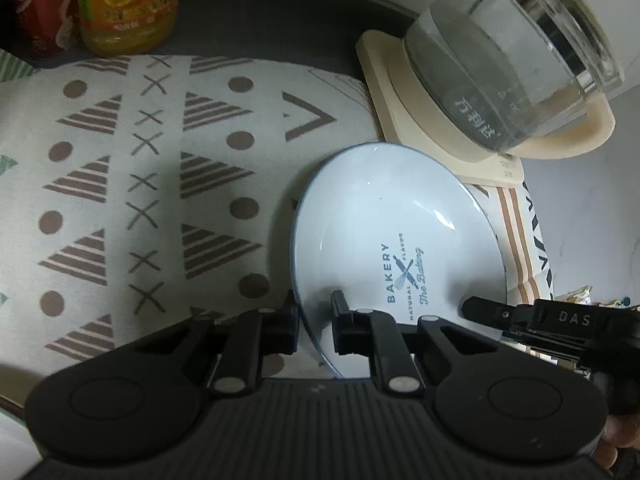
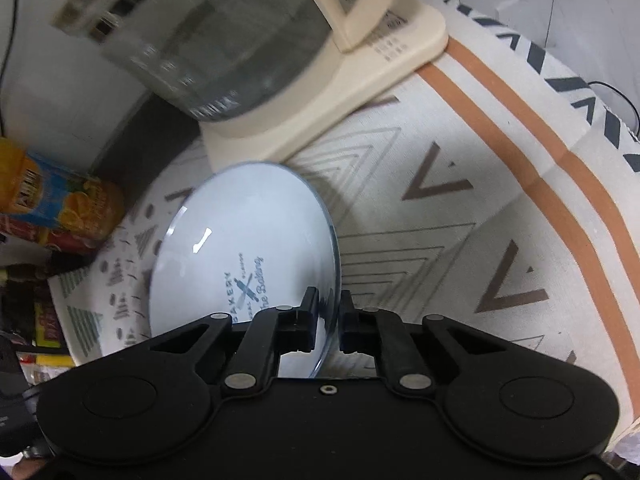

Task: Organize plates and bowls
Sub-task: 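Lift the 'BAKERY' plate with both grippers and carry it over the plate stack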

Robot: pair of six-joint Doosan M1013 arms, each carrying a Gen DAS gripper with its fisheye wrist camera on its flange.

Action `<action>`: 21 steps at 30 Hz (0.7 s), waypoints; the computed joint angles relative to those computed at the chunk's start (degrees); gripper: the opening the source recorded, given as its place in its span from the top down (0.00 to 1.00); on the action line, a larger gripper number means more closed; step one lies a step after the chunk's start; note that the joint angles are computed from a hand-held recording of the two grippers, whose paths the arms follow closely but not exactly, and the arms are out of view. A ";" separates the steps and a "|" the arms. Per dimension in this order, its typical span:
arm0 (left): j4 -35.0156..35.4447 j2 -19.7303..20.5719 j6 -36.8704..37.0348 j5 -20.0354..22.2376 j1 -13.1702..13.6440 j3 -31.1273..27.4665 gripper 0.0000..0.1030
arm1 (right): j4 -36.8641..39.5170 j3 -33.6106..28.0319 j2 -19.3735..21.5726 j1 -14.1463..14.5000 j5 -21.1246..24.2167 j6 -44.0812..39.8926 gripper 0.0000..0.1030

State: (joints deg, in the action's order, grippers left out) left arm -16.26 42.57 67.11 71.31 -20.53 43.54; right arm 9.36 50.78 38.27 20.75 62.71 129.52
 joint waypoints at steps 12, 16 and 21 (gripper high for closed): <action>0.39 -0.90 2.75 -2.06 0.67 -0.89 0.87 | -3.61 0.64 -1.52 1.37 -5.45 0.24 0.91; 0.49 -1.91 2.59 -3.74 0.98 -0.09 0.87 | -4.05 0.56 -1.90 1.74 -6.87 0.06 0.91; 1.23 -3.74 1.33 -6.14 1.46 1.50 0.87 | -4.20 0.53 -2.51 2.49 -9.17 -1.45 0.91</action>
State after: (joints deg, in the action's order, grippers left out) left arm -15.03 38.82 68.44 65.17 -19.08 45.04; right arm 5.16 51.30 35.75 23.24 53.54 128.07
